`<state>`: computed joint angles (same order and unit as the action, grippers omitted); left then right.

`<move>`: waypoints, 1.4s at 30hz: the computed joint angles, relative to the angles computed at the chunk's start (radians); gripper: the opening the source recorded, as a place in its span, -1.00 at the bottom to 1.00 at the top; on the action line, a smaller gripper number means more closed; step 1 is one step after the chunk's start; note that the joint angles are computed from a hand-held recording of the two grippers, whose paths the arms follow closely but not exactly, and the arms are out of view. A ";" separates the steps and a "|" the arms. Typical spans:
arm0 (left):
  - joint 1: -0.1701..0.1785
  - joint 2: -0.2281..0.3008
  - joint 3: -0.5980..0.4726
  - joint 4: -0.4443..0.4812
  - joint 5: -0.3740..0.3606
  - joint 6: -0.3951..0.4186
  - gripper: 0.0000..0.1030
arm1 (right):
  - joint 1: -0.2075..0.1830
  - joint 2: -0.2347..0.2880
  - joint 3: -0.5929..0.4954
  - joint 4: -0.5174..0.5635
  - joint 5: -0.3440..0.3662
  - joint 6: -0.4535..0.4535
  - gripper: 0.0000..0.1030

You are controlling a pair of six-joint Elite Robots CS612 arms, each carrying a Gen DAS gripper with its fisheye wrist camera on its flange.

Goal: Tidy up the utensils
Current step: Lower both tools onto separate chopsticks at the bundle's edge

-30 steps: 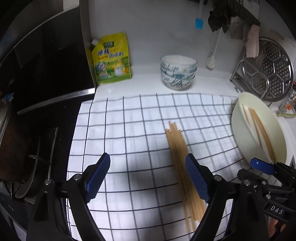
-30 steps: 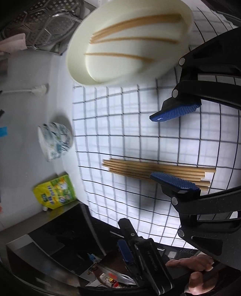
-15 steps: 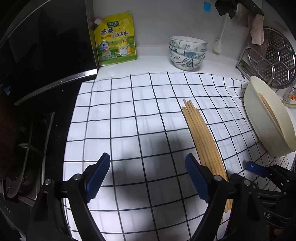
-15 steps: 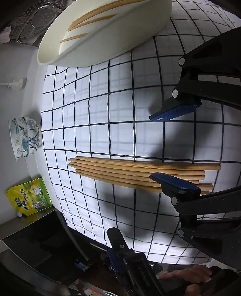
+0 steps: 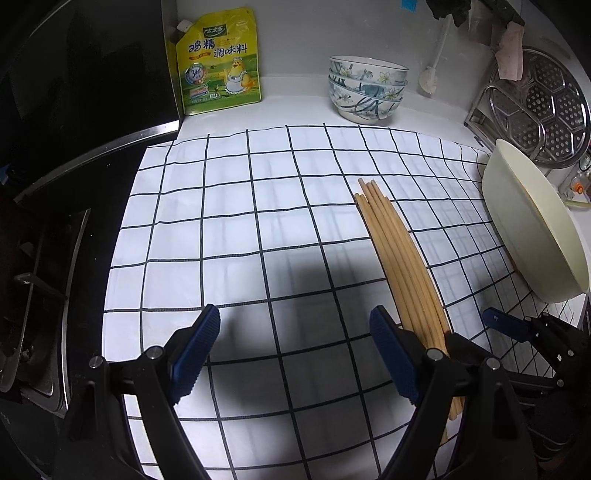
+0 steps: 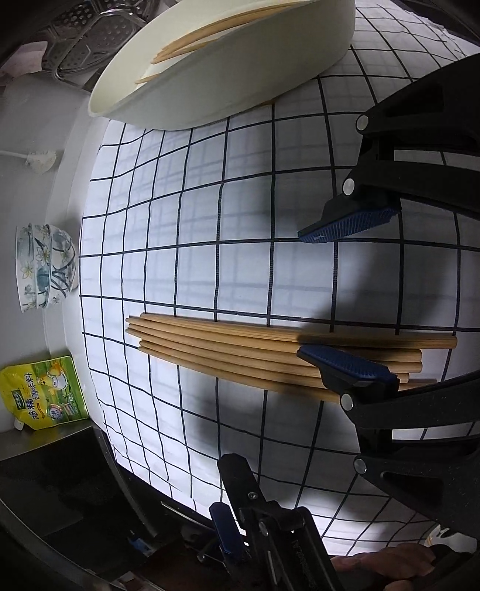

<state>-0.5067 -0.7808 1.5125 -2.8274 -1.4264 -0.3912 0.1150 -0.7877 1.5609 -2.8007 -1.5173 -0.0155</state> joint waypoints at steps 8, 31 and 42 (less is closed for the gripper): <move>-0.006 0.006 -0.007 0.008 -0.031 0.011 0.58 | -0.002 0.000 0.003 0.001 -0.025 -0.004 0.07; -0.037 0.036 -0.043 0.073 -0.020 0.060 0.70 | -0.033 -0.017 0.035 -0.030 -0.031 0.077 0.06; -0.040 0.036 -0.044 0.078 0.002 0.061 0.73 | -0.031 -0.013 0.026 -0.027 -0.024 0.074 0.06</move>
